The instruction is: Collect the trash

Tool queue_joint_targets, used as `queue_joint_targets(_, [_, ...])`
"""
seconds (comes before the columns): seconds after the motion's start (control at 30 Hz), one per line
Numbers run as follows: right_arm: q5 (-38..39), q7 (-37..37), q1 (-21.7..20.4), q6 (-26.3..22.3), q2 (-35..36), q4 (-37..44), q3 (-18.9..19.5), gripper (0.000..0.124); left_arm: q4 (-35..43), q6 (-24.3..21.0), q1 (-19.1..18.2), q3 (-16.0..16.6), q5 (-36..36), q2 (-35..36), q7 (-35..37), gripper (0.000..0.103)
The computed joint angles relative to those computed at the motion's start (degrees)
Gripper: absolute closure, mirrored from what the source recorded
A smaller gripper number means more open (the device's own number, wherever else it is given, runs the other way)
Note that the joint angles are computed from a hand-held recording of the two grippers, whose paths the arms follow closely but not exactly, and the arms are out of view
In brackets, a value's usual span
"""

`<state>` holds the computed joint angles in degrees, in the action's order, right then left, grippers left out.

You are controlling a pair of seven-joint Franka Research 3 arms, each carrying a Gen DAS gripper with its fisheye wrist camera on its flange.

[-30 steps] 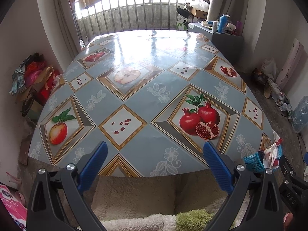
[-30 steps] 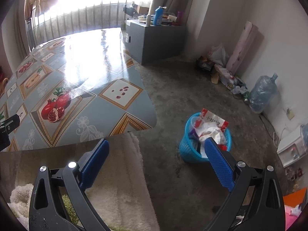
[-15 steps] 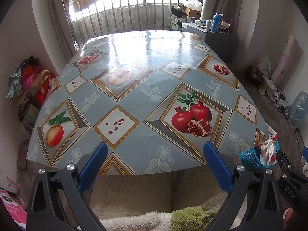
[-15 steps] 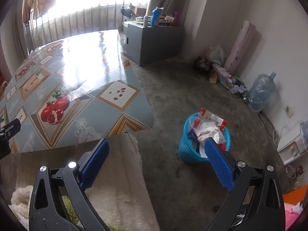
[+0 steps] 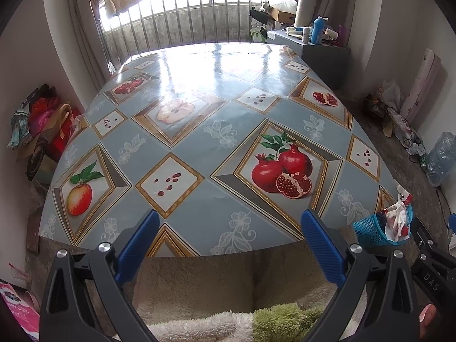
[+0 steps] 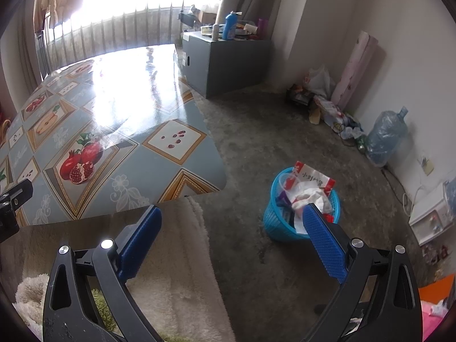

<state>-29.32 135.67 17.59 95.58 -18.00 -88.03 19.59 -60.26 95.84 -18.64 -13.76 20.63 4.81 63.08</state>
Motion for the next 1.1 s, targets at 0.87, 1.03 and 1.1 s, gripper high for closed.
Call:
queue_joint_targets(0.87, [-0.30,-0.08,-0.02,0.67,0.17,-0.10,-0.06,0.029,-0.62,-0.12,0.23,-0.01,0.06,-0.33,0.13,0.006])
queue_joint_targets(1.03, [-0.42,0.07,0.00,0.96,0.34,-0.02,-0.16,0.029,-0.39,-0.17,0.17,0.02,0.11,-0.20,0.19,0.006])
queue_joint_targets(1.1, [-0.39,0.06,0.04,0.93,0.34,-0.01,-0.21,0.029,-0.29,-0.29,0.15,0.01,0.12,-0.15,0.20,0.006])
